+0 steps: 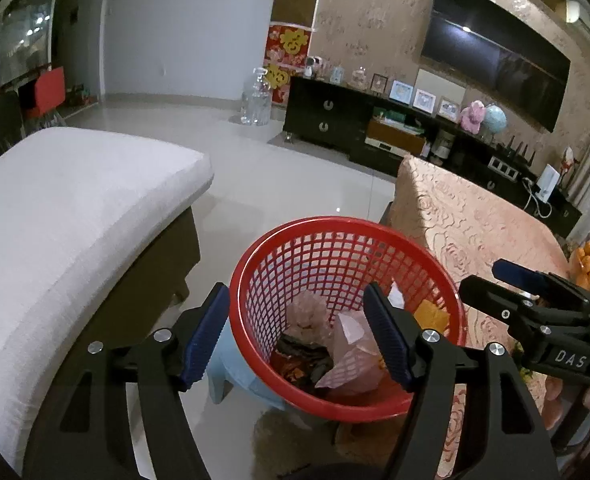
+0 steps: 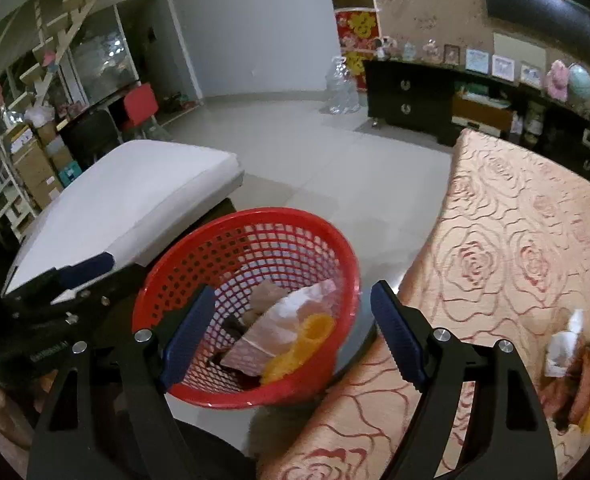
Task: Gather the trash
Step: 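Move both tools back over the trash on the table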
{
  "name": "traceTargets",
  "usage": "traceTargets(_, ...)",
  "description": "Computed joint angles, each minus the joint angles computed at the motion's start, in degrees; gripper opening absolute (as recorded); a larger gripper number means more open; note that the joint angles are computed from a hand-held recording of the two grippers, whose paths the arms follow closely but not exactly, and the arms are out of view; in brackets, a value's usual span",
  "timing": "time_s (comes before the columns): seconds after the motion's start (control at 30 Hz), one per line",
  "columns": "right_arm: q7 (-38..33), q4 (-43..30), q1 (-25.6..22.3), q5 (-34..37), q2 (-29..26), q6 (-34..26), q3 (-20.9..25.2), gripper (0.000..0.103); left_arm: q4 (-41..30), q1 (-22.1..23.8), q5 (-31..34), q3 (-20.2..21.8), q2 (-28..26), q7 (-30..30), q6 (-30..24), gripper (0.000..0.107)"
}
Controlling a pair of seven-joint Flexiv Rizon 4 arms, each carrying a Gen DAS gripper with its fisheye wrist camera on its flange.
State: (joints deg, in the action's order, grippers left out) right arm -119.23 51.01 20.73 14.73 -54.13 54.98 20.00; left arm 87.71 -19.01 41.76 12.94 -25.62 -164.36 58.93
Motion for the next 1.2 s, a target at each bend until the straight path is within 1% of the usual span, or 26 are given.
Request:
traceTargets(0.2,-0.2,3.5,-1.1,-0.2,1.5,3.6,-0.6,0.078,-1.8,-1.8,2.1,-0.1,-0.1,-1.2,-2.2,0.073)
traceTargets(0.37,0.3,5.4,-2.4,-0.6,2.3,5.7,-0.2,0.078,-3.4,-2.2,2.3,-1.0,-0.8,-0.2,-3.1,0.074)
traceTargets(0.73,0.2,10.4,-5.9,-0.8,5.0,10.7,0.6,0.078,-6.5,-3.9,2.3,-1.6,-2.4,1.8,-3.7,0.077)
traceTargets(0.87,0.6,12.2,-7.7,-1.1,5.8,12.5,0.6,0.078,-7.3,-4.7,2.2,-1.4,-3.0,2.2,-4.1,0.081)
traceTargets(1.2,4.5,14.5,-11.8,-4.1,5.2,16.4,-1.9,0.080,-10.6,-5.8,0.5,-1.6,-5.6,5.0,-5.0,0.084)
